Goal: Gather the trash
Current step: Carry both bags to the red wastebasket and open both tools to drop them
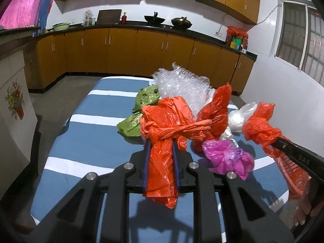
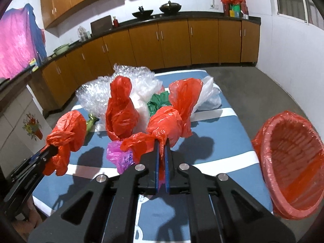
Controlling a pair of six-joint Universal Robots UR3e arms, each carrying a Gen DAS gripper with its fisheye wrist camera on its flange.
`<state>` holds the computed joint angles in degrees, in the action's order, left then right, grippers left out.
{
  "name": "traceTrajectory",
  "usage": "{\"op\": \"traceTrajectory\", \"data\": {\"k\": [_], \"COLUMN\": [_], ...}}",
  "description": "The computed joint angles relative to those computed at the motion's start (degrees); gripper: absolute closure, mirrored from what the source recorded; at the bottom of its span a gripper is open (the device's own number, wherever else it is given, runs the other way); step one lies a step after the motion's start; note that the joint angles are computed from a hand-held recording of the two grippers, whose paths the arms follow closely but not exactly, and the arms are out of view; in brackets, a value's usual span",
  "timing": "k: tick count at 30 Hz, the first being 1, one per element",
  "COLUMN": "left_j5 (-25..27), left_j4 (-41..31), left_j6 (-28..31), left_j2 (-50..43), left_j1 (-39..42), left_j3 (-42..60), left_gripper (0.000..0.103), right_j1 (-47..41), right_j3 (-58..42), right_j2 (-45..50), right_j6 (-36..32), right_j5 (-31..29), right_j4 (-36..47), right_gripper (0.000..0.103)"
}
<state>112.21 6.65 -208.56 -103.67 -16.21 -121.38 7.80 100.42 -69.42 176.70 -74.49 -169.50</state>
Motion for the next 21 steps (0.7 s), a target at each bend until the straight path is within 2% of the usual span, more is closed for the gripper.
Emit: {"op": "traceTrajectory", "data": {"k": [10,21], "left_j5": [0.1,-3.1], "left_j4": [-3.0,-10.5], "left_j6": [0.5,2.7], "left_j2": [-1.4,-12.8], "left_j1": [-4.4,-11.4], "left_j3": [7.4,28.6], "left_gripper": [0.083,0.083], "right_j1": [-6.6,-20.6], "right_j3": [9.1,20.4], "right_j2": [-8.7,-16.6], "right_j6": [-3.0,-6.0], "right_j5": [0.5,2.8], "right_j4": [-3.7,-5.3], "right_gripper": [0.098,0.098]}}
